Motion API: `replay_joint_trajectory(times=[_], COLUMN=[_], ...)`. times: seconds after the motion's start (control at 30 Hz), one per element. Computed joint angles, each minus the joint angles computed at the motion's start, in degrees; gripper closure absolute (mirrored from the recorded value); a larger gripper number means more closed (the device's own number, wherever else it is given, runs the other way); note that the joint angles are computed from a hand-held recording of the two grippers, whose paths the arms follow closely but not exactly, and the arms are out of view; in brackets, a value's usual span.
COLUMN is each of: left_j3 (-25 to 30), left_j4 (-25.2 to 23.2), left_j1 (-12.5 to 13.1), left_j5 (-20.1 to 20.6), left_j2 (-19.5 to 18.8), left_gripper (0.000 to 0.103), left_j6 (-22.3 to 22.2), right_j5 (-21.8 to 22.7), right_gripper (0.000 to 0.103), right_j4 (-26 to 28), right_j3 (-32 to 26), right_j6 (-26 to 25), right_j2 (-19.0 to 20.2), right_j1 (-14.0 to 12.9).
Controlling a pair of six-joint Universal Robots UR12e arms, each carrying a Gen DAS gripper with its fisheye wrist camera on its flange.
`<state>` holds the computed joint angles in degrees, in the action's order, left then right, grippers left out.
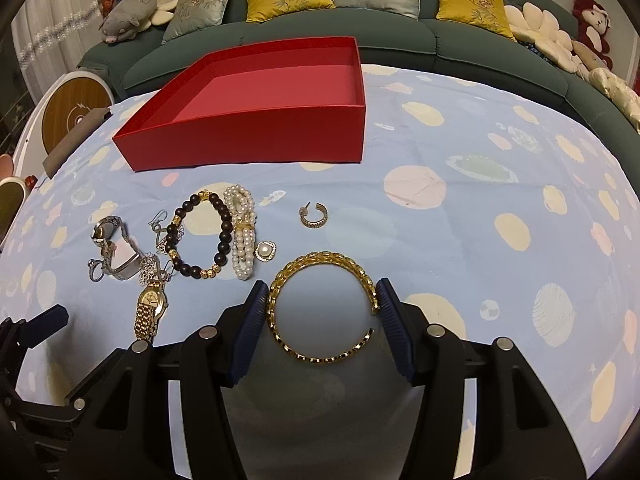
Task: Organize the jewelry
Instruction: 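Grasp the gold wristwatch with the left tool while the right tool holds the bangle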
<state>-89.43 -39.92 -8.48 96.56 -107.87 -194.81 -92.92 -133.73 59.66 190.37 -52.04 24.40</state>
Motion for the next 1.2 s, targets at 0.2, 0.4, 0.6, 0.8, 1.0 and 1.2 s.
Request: replay_joint_trajectory(times=[0.2, 0.4, 0.6, 0.8, 1.0, 1.2], left_j3=[1.5, 2.3, 2.1, 1.7, 1.6, 1.2], left_j4=[-0.3, 1.6, 4.7, 5.9, 6.0, 5.0], left_j1=[-1.1, -1.3, -1.6, -1.4, -0.9, 0.1], left_j5=[2.7, 3.9, 3.9, 2.9, 0.0, -3.8], left_j2=[-1.6, -3.0, -3.5, -3.2, -2.9, -2.2], left_gripper=[0.006, 0.016, 0.034, 0.055, 0.083, 0.083], left_j6=[1.0, 0.4, 1.8, 2.2, 2.6, 0.7], right_j5=[0.0, 0.1, 0.4, -0.1, -0.3, -1.2], right_gripper=[0.049, 0.049, 0.049, 0.049, 0.049, 0.049], right_j4=[-0.9, -1.8, -2.3, -3.0, -3.7, -4.9], right_j3=[2.4, 4.0, 4.4, 4.6, 4.7, 5.1], right_j6=[1.1, 1.5, 1.3, 1.1, 0.5, -0.3], right_j2=[-1.8, -2.9, -3.3, -3.4, -3.6, -3.9], right_j1=[-0.6, -0.9, -0.9, -0.7, -0.5, -0.3])
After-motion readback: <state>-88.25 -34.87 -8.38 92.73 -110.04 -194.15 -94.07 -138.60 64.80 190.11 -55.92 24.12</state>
